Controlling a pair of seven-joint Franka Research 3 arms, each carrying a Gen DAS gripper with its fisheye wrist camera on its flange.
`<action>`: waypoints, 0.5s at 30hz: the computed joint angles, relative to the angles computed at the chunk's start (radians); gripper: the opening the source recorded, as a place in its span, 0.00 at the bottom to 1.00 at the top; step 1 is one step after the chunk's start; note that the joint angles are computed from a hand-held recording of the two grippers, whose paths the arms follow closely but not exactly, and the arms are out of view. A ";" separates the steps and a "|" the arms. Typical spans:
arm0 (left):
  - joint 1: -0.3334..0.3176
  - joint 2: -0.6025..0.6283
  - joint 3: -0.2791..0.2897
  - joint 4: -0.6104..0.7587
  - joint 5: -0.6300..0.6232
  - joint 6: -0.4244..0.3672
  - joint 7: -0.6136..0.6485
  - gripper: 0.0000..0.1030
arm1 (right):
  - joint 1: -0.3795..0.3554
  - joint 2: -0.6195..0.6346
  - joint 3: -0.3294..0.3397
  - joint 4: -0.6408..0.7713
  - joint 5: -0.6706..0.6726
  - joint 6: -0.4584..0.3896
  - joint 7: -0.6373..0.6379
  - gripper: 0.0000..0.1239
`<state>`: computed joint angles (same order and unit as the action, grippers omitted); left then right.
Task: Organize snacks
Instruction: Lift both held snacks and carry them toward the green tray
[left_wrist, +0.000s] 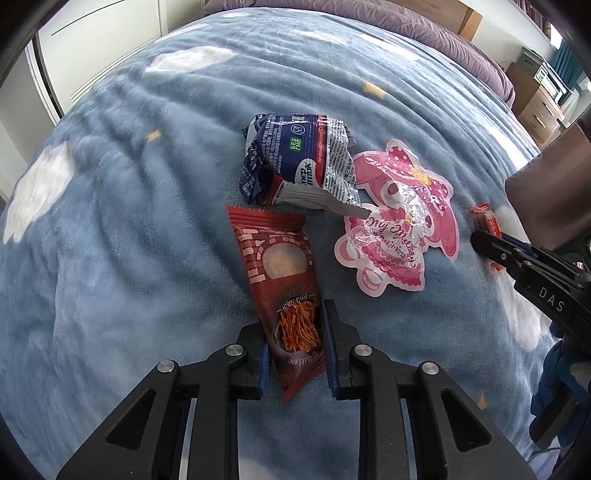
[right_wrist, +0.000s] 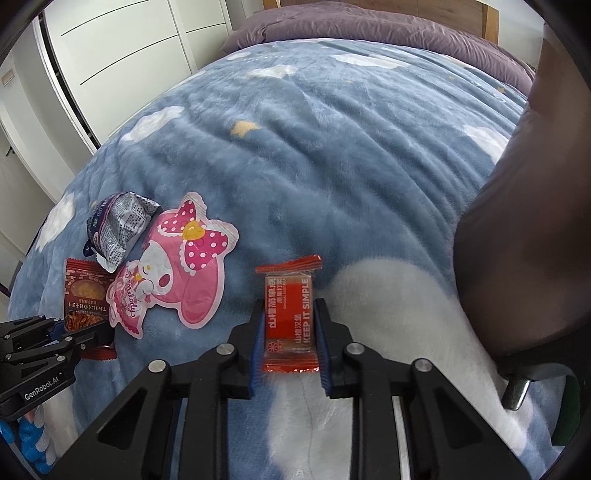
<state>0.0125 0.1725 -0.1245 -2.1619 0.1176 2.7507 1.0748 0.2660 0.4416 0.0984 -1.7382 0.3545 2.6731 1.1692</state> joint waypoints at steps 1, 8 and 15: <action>0.001 -0.001 0.000 -0.003 -0.002 0.004 0.001 0.16 | -0.002 -0.002 0.002 -0.003 0.003 0.002 -0.004 0.10; 0.024 -0.028 -0.017 -0.048 -0.073 0.065 0.072 0.09 | 0.002 -0.022 0.003 -0.024 0.004 0.008 -0.015 0.10; 0.031 -0.061 -0.014 -0.082 -0.138 0.088 0.137 0.07 | 0.023 -0.044 -0.008 -0.050 -0.020 0.011 0.005 0.10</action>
<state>0.0437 0.1118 -0.1383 -2.2440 -0.0205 2.8389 1.2115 0.2889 0.3979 0.0909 -1.7882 0.3345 2.6837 1.1738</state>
